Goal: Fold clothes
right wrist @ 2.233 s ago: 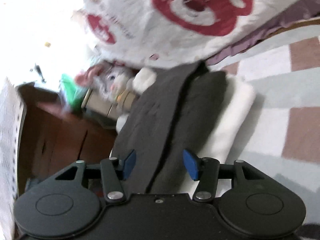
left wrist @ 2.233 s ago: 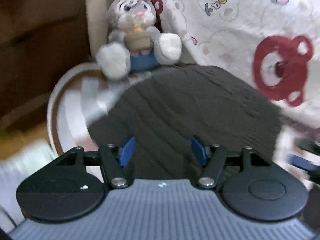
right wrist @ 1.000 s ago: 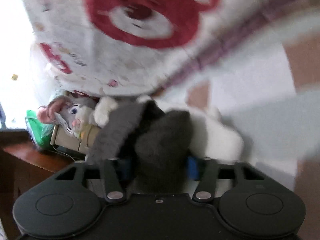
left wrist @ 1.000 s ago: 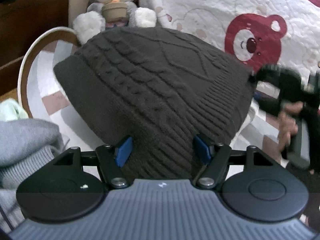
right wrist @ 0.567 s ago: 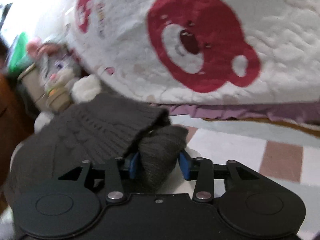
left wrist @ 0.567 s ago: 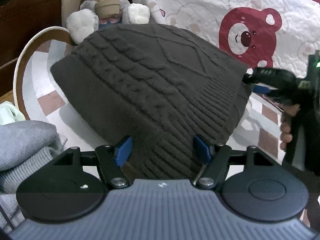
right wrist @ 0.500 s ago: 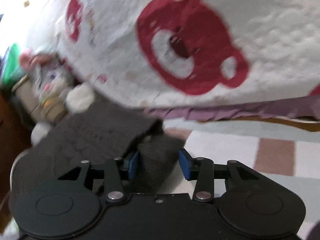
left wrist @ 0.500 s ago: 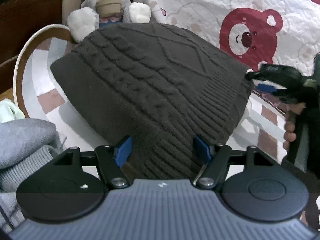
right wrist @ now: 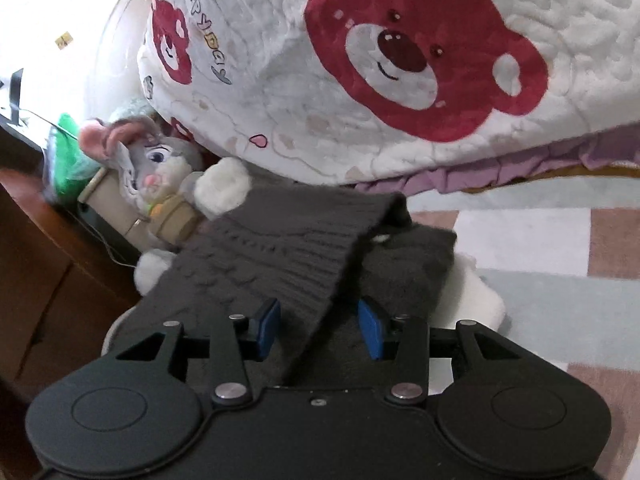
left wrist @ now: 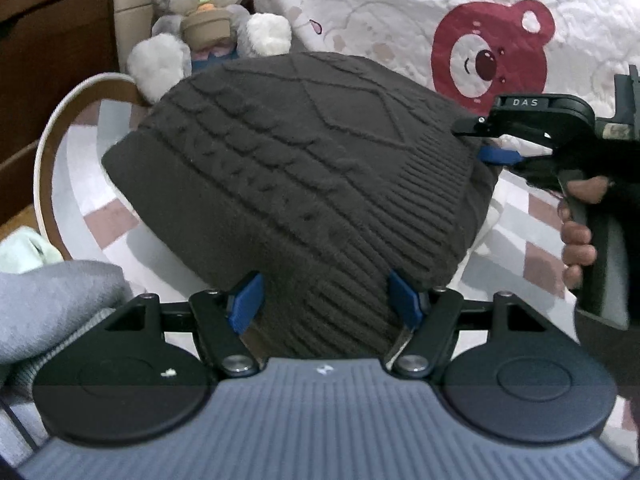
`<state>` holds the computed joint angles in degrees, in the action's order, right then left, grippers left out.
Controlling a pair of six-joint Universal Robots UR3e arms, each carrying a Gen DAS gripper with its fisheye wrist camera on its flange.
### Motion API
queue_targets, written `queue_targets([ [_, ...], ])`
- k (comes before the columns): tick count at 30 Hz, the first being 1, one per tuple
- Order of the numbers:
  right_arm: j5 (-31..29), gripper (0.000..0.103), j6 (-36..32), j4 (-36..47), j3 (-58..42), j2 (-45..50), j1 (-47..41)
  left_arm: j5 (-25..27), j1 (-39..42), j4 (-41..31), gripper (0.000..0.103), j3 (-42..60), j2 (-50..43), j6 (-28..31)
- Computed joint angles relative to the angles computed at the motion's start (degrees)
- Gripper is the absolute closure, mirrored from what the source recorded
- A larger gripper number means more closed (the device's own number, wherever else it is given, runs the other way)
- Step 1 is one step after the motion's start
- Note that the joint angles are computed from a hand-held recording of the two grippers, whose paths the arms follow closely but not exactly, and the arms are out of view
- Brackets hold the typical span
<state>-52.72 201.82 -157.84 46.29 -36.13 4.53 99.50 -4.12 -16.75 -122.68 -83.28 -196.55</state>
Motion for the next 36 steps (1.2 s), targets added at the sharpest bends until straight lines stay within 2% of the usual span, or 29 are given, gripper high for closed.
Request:
queue_targets([
  [1, -1.3, 0.095, -0.7, -2.4, -0.2, 0.2, 0.6, 0.0, -0.1, -0.1, 0.035, 0.0, 0.0, -0.1],
  [3, -1.4, 0.096, -0.9, -12.1, 6.6, -2.9, 0.1, 0.2, -0.4, -0.6, 0.035, 0.3, 0.0, -0.1],
  [4, -3.3, 0.098, -2.9, -14.3, 9.8, -4.8, 0.2, 0.4, -0.6, -0.9, 0.035, 0.5, -0.1, -0.2],
  [5, -7.9, 0.099, -7.7, -11.8, 11.2, -6.5, 1.2, 0.5, -0.8, -1.2, 0.035, 0.7, -0.2, -0.3],
  [7, -19.3, 0.095, -16.7, -6.8, 12.8, -8.9, 3.5, 1.0, -1.0, -1.5, 0.035, 0.9, -0.4, -0.6],
  [8, -20.4, 0.093, -17.4, -8.3, 16.2, -10.6, 3.2, 1.0, -1.0, -1.8, 0.034, 1.0, -0.6, -0.8],
  [9, -19.5, 0.091, -17.4, -10.3, 20.0, -12.5, 2.1, 1.0, -1.0, -2.1, 0.033, 1.2, -0.6, -1.1],
  [11, -13.7, 0.09, -15.7, -15.8, 30.1, -17.8, -1.9, 1.3, -1.2, -2.6, 0.031, 1.6, -0.8, -1.8],
  [12, -11.1, 0.084, -15.7, -17.9, 34.9, -20.6, -3.7, 1.8, -1.6, -2.9, 0.03, 1.9, -1.0, -2.2],
  [14, -7.6, 0.079, -19.7, -19.9, 43.6, -26.4, -6.4, 4.1, -3.4, -4.1, 0.03, 3.3, -1.8, -3.0],
  [16, -3.9, 0.074, -25.5, -19.3, 51.0, -32.3, -9.0, 10.4, -8.4, -7.2, 0.03, 7.3, -4.3, -2.8],
  [17, -1.9, 0.072, -29.3, -17.5, 53.9, -35.3, -10.4, 13.8, -11.0, -9.1, 0.03, 9.7, -5.7, -2.5],
  [18, 0.2, 0.065, -32.5, -15.2, 56.5, -38.3, -11.9, 17.8, -14.3, -10.0, 0.03, 12.2, -7.7, -1.9],
  [19, 2.3, 0.053, -35.8, -12.6, 58.9, -41.4, -13.5, 22.0, -17.8, -10.5, 0.03, 14.8, -9.9, -0.9],
  [20, 4.1, 0.047, -38.1, -10.6, 60.9, -44.0, -15.1, 24.7, -20.5, -10.9, 0.03, 17.1, -11.6, 0.0],
  [22, 7.8, 0.044, -42.6, -6.4, 64.4, -49.1, -18.3, 27.7, -24.4, -15.2, 0.029, 22.5, -14.0, -1.2],
  [24, 10.1, 0.044, -46.9, -3.1, 67.3, -53.8, -21.2, 27.1, -26.1, -19.9, 0.027, 26.3, -14.4, -4.3],
  [26, 12.2, 0.042, -50.6, 0.6, 69.6, -58.2, -24.0, 23.0, -26.4, -22.3, 0.021, 27.6, -13.0, -8.0],
  [29, 16.6, 0.04, -55.0, 7.1, 72.3, -64.3, -28.6, 19.9, -28.1, -30.3, 0.018, 32.8, -13.1, -16.5],
  [31, 19.5, 0.038, -57.6, 11.0, 74.5, -68.5, -31.7, 21.5, -30.9, -40.1, 0.018, 39.9, -15.8, -22.8],
  [34, 24.9, 0.038, -61.5, 18.7, 78.4, -76.0, -37.2, 25.2, -36.4, -50.6, 0.018, 47.9, -19.2, -29.0],
  [36, 28.3, 0.038, -65.7, 30.2, 78.6, -80.9, -40.7, 26.9, -39.8, -54.3, 0.016, 50.7, -20.2, -32.2],
])
